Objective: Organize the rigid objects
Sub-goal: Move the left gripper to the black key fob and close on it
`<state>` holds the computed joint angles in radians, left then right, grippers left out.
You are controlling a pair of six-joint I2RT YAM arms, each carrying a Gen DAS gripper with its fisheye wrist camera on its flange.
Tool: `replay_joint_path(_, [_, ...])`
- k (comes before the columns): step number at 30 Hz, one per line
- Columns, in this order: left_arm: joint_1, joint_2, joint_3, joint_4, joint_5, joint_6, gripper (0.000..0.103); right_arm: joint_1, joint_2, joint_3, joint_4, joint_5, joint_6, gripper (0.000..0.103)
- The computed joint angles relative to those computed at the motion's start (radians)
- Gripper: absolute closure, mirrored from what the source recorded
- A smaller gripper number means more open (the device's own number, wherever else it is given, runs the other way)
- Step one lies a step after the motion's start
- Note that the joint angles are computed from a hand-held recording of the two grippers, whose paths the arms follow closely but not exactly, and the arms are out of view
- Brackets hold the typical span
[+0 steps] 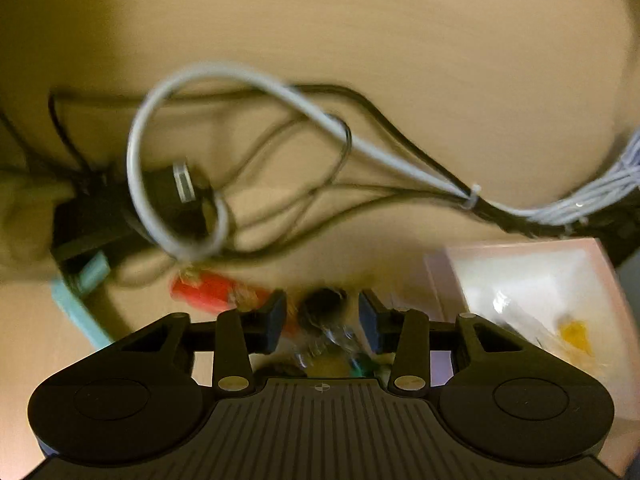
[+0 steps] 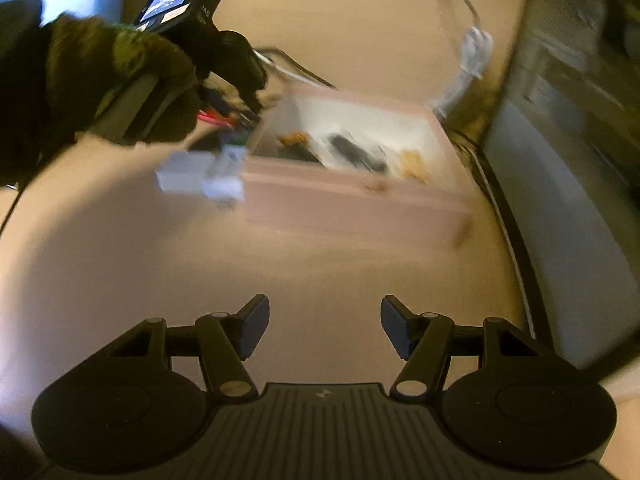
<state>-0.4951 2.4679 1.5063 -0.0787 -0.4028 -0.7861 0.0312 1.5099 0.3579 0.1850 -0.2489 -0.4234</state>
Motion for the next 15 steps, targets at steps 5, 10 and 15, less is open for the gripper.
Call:
replay_joint_path(5, [-0.026,-0.066,-0.142,0.077,-0.008,0.054,0.079,-0.094,0.054,0.032,-0.006,0.001,0.019,0.041])
replay_joint_path(10, [-0.123,-0.248,-0.519,0.252,-0.044,0.016,0.09,-0.086,0.106,0.055,0.022,0.013,0.043,0.041])
replay_joint_path(15, [-0.259,-0.44,-0.863,0.344,-0.058,-0.121,0.09,0.01,0.13,0.062,0.041,0.022,0.05,0.041])
